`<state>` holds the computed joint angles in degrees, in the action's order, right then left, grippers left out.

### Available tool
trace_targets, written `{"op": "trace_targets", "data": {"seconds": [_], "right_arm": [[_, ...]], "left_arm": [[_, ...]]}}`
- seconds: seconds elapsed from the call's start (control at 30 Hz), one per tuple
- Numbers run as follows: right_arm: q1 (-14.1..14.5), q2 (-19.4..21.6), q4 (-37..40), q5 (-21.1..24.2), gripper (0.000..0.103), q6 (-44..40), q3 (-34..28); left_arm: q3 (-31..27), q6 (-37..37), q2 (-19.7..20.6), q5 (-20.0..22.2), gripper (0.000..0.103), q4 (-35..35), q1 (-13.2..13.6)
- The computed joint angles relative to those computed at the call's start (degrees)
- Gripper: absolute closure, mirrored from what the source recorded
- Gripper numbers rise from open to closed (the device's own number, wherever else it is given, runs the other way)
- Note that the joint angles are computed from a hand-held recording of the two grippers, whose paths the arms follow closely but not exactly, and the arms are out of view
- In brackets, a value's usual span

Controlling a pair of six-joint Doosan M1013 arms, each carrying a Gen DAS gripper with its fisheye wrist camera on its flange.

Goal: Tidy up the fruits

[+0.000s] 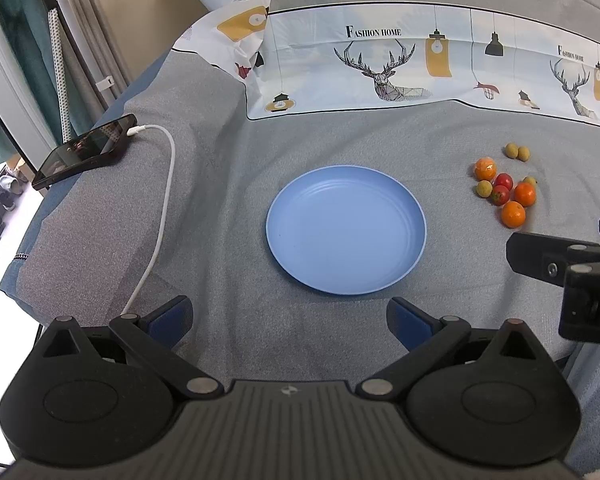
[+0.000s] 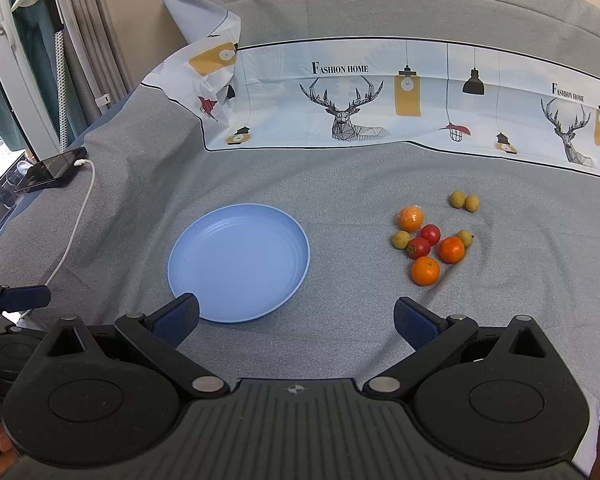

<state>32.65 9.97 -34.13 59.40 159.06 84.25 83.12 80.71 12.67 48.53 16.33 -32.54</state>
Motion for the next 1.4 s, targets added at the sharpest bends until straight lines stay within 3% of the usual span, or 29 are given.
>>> {"op": "trace_targets", "data": {"seconds": [1.4], "right_arm": [[-0.5,-0.2,0.9,-1.9,0.0,0.6,0.8]], "left_arm": [[-0.8,0.5,0.5,1.4,0.0,0.1,-0.3]]}}
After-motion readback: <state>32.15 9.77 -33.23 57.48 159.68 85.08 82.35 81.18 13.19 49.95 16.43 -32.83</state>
